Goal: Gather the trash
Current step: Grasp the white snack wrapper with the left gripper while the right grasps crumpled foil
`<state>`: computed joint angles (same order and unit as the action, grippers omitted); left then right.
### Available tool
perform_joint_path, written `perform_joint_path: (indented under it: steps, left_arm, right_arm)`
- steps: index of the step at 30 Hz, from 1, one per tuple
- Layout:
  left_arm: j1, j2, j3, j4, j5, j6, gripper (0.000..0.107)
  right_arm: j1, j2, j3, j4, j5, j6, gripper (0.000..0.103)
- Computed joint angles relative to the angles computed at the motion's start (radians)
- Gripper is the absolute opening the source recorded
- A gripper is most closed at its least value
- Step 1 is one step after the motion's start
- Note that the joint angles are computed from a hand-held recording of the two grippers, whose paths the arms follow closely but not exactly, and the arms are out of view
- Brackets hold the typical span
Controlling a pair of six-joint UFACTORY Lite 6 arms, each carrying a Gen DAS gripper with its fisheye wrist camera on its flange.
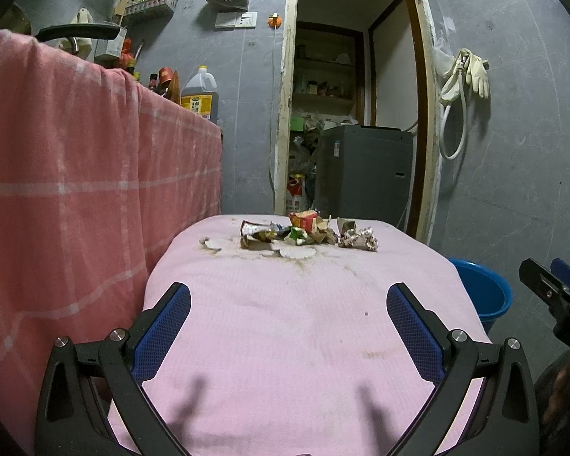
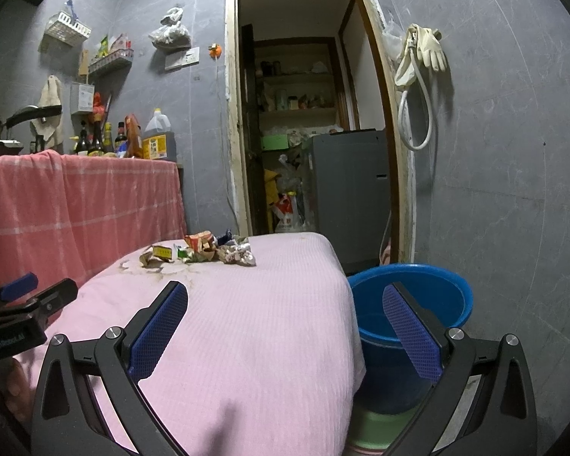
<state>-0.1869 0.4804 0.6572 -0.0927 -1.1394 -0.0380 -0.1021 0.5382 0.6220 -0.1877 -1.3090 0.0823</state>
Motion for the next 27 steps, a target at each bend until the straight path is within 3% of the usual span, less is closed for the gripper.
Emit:
perform_joint_path:
  steps: [6, 12, 20, 27]
  left_arm:
    - [0.046, -0.029, 0.083, 0.037, 0.080, -0.018, 0.101]
    - [0.094, 0.000, 0.251, 0.071, 0.186, -0.010, 0.101]
    - [0.137, 0.132, 0.532, 0.088, 0.317, -0.011, 0.101]
    - [0.166, 0.316, 0.869, 0.158, 0.515, -0.052, 0.101]
  right_arm:
    - [-0.005, -0.048, 0.041, -0.051, 0.036, 0.038, 0.103]
    - [0.007, -0.053, 0.191, -0.078, 0.119, 0.064, 0.103]
    - [0.026, 0.089, 0.516, -0.137, 0.248, 0.121, 0.103]
    - [0.028, 0.336, 0.933, -0.280, 0.504, 0.270, 0.103]
